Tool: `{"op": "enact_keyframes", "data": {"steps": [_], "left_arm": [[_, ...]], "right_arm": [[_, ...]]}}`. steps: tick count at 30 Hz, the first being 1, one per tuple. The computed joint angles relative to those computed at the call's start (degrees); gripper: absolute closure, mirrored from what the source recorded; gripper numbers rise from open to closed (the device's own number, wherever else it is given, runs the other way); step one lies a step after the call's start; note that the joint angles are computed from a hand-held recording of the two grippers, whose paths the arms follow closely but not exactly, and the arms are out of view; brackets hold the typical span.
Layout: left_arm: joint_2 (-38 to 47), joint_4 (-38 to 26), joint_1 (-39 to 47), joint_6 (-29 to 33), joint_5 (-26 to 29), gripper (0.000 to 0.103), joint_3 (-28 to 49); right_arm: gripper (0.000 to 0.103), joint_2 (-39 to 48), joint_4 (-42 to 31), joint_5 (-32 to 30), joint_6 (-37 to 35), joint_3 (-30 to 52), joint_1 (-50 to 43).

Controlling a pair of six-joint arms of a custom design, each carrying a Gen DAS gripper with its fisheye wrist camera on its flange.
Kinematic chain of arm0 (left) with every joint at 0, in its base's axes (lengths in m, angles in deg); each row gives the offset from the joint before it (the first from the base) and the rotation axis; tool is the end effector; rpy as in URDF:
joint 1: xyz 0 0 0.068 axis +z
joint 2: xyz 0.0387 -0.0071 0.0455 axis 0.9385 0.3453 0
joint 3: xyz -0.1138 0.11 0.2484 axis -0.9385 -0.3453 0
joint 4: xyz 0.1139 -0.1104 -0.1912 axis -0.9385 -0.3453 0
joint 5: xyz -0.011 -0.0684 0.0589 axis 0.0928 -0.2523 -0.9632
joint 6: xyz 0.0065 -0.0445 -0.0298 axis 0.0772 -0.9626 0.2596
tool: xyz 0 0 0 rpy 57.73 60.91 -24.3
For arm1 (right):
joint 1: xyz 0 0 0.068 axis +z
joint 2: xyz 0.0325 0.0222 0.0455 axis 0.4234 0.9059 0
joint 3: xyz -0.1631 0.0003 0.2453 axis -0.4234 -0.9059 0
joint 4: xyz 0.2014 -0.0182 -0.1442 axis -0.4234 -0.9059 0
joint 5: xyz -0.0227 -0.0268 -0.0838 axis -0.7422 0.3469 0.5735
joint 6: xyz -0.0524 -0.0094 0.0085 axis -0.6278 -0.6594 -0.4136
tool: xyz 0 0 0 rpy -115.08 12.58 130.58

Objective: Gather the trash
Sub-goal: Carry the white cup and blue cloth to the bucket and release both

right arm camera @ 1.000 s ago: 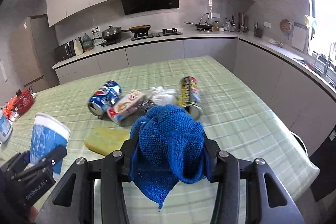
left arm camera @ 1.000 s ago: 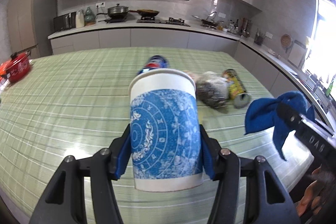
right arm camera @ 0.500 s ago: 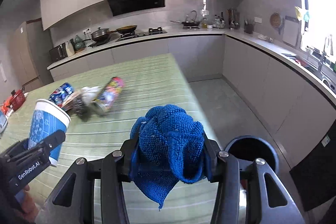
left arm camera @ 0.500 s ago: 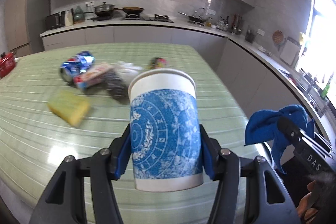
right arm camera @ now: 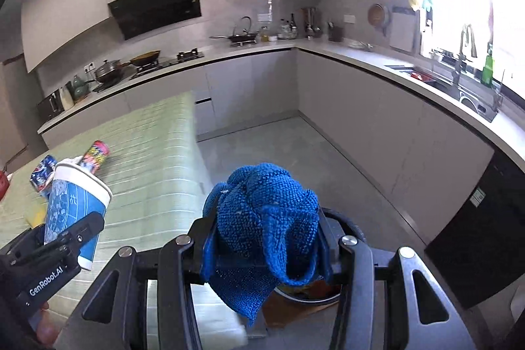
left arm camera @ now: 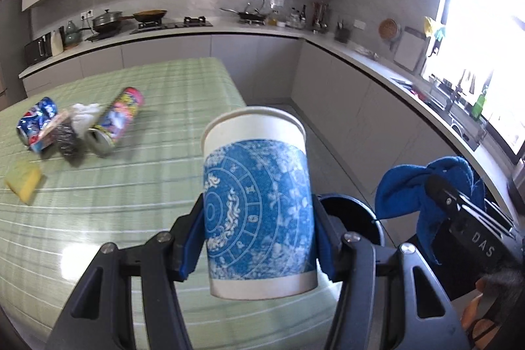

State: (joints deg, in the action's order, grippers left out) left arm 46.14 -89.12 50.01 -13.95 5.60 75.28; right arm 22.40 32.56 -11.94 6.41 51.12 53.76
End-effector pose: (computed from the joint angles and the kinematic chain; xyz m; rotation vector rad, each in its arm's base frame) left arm 0.3674 -0.1457 0.2159 0.7175 2.2313 -0.5321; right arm 0.2374 0.1000 0.2738 0.8099 2.0892 -0.3477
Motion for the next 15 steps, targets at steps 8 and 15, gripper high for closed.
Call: {"op": "enact_keyframes", "data": {"steps": [8, 15], "left_arm": [[2.7, 1.8, -14.5, -12.2, -10.8, 0.045, 2.3], [8.7, 1.6, -21.6, -17.8, -18.2, 0.045, 6.0]], "right_arm": [[0.053, -15.7, 14.2, -15.5, -25.7, -15.7, -22.6], [0.053, -12.9, 26.9, -32.2, -41.3, -22.8, -40.6]]}}
